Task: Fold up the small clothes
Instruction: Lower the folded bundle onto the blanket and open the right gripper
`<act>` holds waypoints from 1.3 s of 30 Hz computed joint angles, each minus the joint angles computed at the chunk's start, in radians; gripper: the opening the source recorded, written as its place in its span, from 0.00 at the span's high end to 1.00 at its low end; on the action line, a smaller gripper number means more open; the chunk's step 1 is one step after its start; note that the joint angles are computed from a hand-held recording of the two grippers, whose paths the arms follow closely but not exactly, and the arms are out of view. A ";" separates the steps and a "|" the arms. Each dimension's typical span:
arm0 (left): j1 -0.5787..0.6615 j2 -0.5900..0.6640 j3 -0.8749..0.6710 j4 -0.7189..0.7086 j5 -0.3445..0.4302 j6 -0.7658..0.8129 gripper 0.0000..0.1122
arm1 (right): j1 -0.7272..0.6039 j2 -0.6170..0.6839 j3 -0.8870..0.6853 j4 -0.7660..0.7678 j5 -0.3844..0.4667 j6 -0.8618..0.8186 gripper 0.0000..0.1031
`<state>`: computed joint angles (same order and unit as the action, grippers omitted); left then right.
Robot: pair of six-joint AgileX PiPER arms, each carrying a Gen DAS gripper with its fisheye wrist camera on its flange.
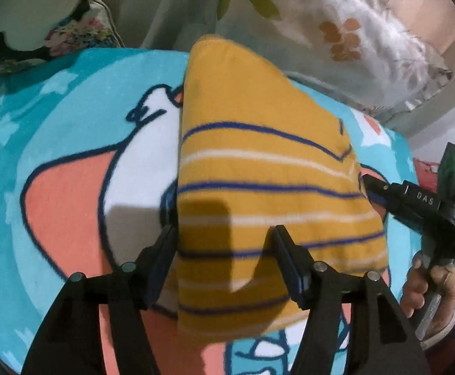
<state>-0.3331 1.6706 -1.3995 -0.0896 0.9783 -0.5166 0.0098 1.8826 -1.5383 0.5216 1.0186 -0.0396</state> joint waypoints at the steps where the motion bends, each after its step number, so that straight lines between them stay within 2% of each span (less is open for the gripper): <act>1: -0.008 -0.027 0.021 0.017 -0.008 -0.020 0.44 | 0.012 -0.032 0.009 -0.037 -0.018 0.016 0.59; 4: -0.062 -0.114 0.076 0.148 -0.028 -0.129 0.38 | 0.049 -0.104 -0.002 -0.024 -0.031 -0.003 0.59; 7: -0.115 -0.204 0.133 0.315 -0.033 -0.235 0.38 | 0.095 -0.131 -0.025 0.071 -0.032 -0.061 0.59; 9: -0.174 -0.242 0.139 0.463 0.006 -0.345 0.36 | 0.129 -0.111 -0.034 0.155 -0.015 -0.108 0.60; 10: -0.182 -0.256 0.141 0.521 0.016 -0.377 0.31 | 0.154 -0.095 -0.037 0.158 -0.015 -0.110 0.60; 12: -0.219 -0.309 0.160 0.642 0.052 -0.459 0.24 | 0.192 -0.064 -0.034 0.119 -0.026 -0.077 0.59; 14: -0.260 -0.361 0.170 0.760 0.110 -0.546 0.18 | 0.225 -0.023 -0.049 -0.031 -0.030 0.054 0.60; 15: -0.259 -0.366 0.158 0.780 0.132 -0.550 0.17 | 0.229 -0.033 -0.014 -0.095 -0.065 0.103 0.66; 18: -0.302 -0.411 0.149 0.861 0.217 -0.589 0.16 | 0.222 -0.083 0.030 -0.138 -0.097 0.202 0.63; 21: -0.317 -0.458 0.151 0.889 0.217 -0.585 0.15 | 0.284 -0.146 0.036 -0.302 -0.106 0.337 0.59; 23: -0.321 -0.482 0.155 0.895 0.203 -0.584 0.10 | 0.321 -0.194 0.057 -0.334 -0.128 0.366 0.58; 26: -0.225 -0.501 0.151 0.733 0.106 -0.462 0.09 | 0.385 -0.239 0.071 -0.378 -0.148 0.393 0.56; 28: -0.169 -0.495 0.152 0.620 0.078 -0.387 0.09 | 0.414 -0.240 0.058 -0.382 -0.128 0.361 0.56; 31: -0.156 -0.482 0.165 0.568 0.100 -0.355 0.09 | 0.456 -0.203 0.067 -0.412 -0.121 0.354 0.56; 33: -0.158 -0.476 0.180 0.551 0.120 -0.348 0.09 | 0.443 -0.173 0.092 -0.387 -0.105 0.370 0.54; 35: -0.154 -0.477 0.200 0.524 0.127 -0.335 0.09 | 0.401 -0.186 0.146 -0.339 -0.128 0.398 0.54; 39: -0.156 -0.478 0.240 0.483 0.124 -0.305 0.09 | 0.434 -0.264 0.166 -0.492 -0.064 0.551 0.51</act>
